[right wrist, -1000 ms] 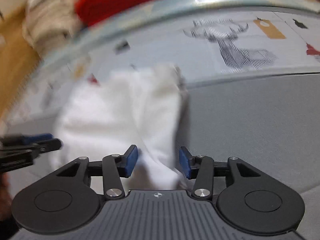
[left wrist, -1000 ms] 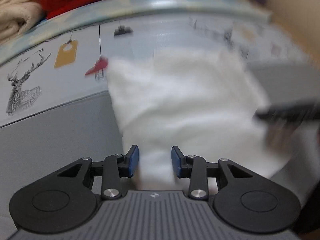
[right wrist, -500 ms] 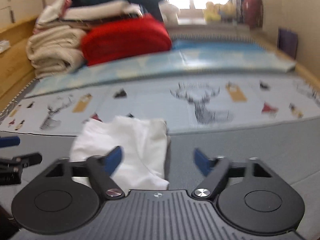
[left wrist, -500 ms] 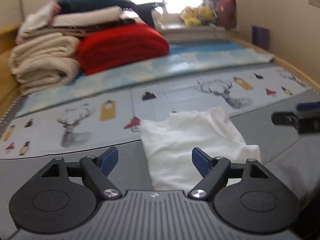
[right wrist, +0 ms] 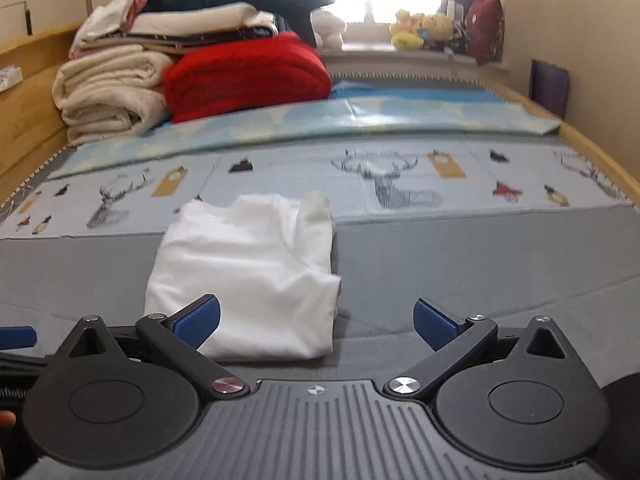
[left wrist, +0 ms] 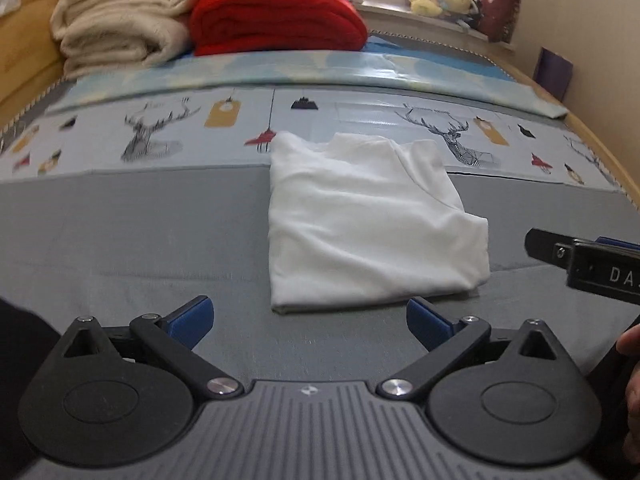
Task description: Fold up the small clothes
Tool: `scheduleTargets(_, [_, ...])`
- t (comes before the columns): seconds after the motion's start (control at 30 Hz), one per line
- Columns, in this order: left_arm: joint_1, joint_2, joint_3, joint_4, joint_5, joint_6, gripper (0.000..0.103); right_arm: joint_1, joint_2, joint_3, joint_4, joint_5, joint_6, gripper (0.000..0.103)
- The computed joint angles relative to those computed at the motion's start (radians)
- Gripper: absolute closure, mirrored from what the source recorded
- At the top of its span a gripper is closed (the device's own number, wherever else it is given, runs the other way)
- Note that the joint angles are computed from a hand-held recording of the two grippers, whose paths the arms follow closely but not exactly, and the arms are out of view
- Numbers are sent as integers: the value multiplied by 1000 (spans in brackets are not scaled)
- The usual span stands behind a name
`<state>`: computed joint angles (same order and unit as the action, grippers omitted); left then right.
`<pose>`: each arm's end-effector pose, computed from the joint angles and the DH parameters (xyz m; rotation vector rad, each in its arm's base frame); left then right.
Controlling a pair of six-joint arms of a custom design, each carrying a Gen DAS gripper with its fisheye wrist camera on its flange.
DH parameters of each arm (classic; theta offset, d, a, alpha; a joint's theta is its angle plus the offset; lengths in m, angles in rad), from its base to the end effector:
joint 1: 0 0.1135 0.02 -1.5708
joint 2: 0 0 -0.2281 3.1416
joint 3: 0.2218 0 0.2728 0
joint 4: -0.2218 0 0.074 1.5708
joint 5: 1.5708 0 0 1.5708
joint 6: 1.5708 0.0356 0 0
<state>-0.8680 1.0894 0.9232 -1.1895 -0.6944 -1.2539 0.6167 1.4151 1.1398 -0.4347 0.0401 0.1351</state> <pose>0.1521 -0.1443 0.2318 -0.5587 2.3648 0.2000 0.2783 0.1955 0.2528 -0.5289 2.2428 0.3454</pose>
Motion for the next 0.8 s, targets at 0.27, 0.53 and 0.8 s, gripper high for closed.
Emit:
scheduleTargets(0.27, [67,7,-40,82,42,23,0,24,24,1,2,4,-34,1])
scheduleTargets(0.53, [88,-5,-53,95,47,35,0,62,46,8,9,10,-90,1])
scheduleTargets(0.8, [94,-5,-55,99,42,30,0,66,58,18,11,-1,-81,1])
